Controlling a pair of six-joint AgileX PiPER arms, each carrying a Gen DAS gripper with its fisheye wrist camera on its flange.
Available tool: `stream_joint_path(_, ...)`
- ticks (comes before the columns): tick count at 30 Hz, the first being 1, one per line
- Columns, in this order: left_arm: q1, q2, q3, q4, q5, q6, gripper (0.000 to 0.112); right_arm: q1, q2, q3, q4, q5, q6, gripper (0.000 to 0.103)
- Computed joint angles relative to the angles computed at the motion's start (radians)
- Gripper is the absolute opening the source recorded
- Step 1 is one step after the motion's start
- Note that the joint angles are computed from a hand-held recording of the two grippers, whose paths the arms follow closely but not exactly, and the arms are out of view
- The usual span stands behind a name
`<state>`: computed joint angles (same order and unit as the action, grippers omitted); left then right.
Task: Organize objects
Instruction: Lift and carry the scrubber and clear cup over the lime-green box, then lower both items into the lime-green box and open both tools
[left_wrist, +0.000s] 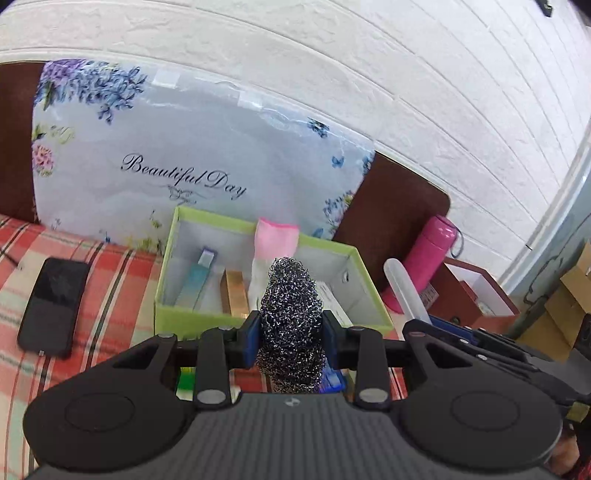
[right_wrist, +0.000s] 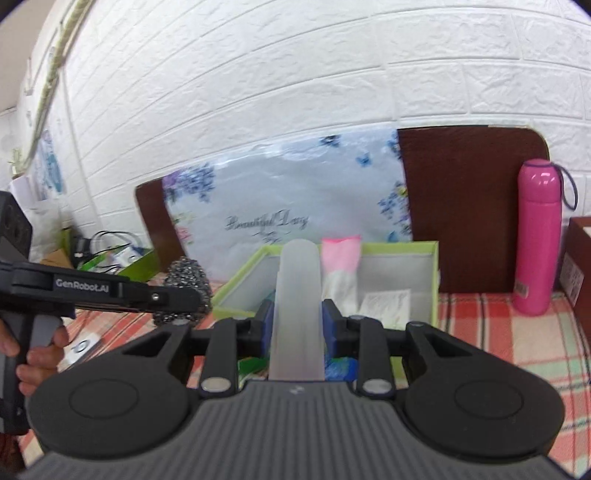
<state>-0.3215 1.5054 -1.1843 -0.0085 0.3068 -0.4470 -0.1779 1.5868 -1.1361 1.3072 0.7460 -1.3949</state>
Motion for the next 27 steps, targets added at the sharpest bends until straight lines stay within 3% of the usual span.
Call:
stream_joint_path(10,0.104,0.381,-0.461,-0.065,0.2,0.124,0.035,0.113,0.27,-0.254,-0.078,-0.229,0.043,0.027)
stream_joint_path(15,0.117,0.517,-0.621,-0.039,0.305,0.164,0.035,0.149,0.396,-0.379,-0.198,-0.263,0.163,0.027)
stream_joint_path(20,0.132,0.566,-0.644,-0.078,0.319,0.216,0.037,0.172,0.477,-0.457,-0.32,-0.261,0.271,0.027)
stream_joint_path(23,0.136,0.559,-0.616,-0.14,0.289,0.291,0.051,0.181,0.496,-0.461,-0.321,-0.275,0.254,0.027)
stream_joint_path(27,0.122,0.543,-0.594,-0.143,0.267,0.271,0.062,0.172,0.472,-0.419,-0.271,-0.271,0.175,0.052)
